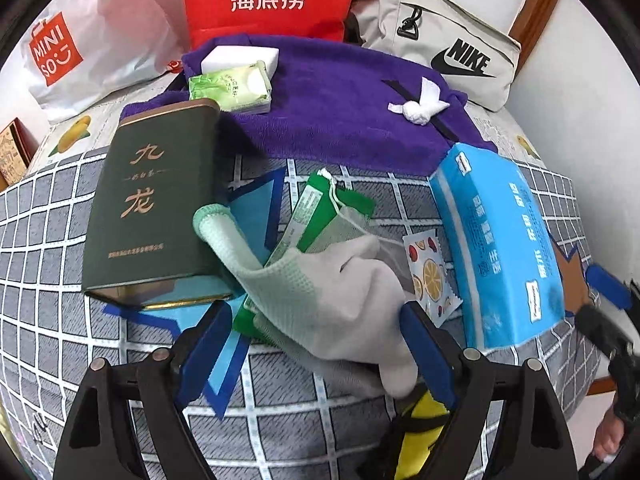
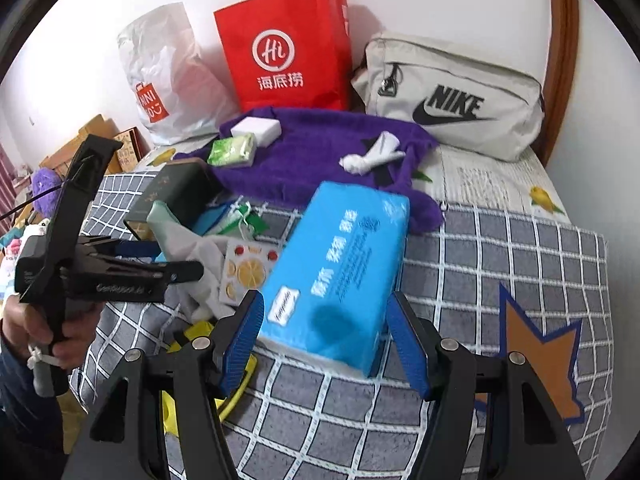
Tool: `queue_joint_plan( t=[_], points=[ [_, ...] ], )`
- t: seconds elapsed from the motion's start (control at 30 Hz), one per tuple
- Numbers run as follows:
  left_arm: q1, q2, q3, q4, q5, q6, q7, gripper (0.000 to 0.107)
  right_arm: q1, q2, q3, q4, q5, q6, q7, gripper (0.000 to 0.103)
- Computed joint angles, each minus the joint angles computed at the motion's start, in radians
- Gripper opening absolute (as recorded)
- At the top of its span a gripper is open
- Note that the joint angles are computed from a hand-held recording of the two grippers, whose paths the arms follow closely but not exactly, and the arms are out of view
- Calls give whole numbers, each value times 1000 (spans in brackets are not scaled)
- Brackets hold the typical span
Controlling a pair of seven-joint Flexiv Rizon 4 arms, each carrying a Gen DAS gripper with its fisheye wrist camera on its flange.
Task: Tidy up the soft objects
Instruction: 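Move the left tool down to the pale green cloth while the right tool withdraws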
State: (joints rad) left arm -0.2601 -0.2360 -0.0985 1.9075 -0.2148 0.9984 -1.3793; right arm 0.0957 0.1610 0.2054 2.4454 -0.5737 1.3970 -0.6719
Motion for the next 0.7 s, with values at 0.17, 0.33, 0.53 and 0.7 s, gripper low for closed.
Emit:
queue_joint_plan(
  t=[0.17,0.33,0.53,0.7],
  points=[
    [-12,-14,2,0,37,35,3,41,5,-7,7,14,-4,-5,22,63],
    [8,16,-18,43,-37,47,74,25,19,-1,12,17,-4,-15,24,63],
    [17,86,-23,112,-149,85,161,22,51,12,19,10,31,-38,2,63],
    [16,136,5,155,-149,119,159,22,84,15,40,8,45,-68,2,63]
  ],
)
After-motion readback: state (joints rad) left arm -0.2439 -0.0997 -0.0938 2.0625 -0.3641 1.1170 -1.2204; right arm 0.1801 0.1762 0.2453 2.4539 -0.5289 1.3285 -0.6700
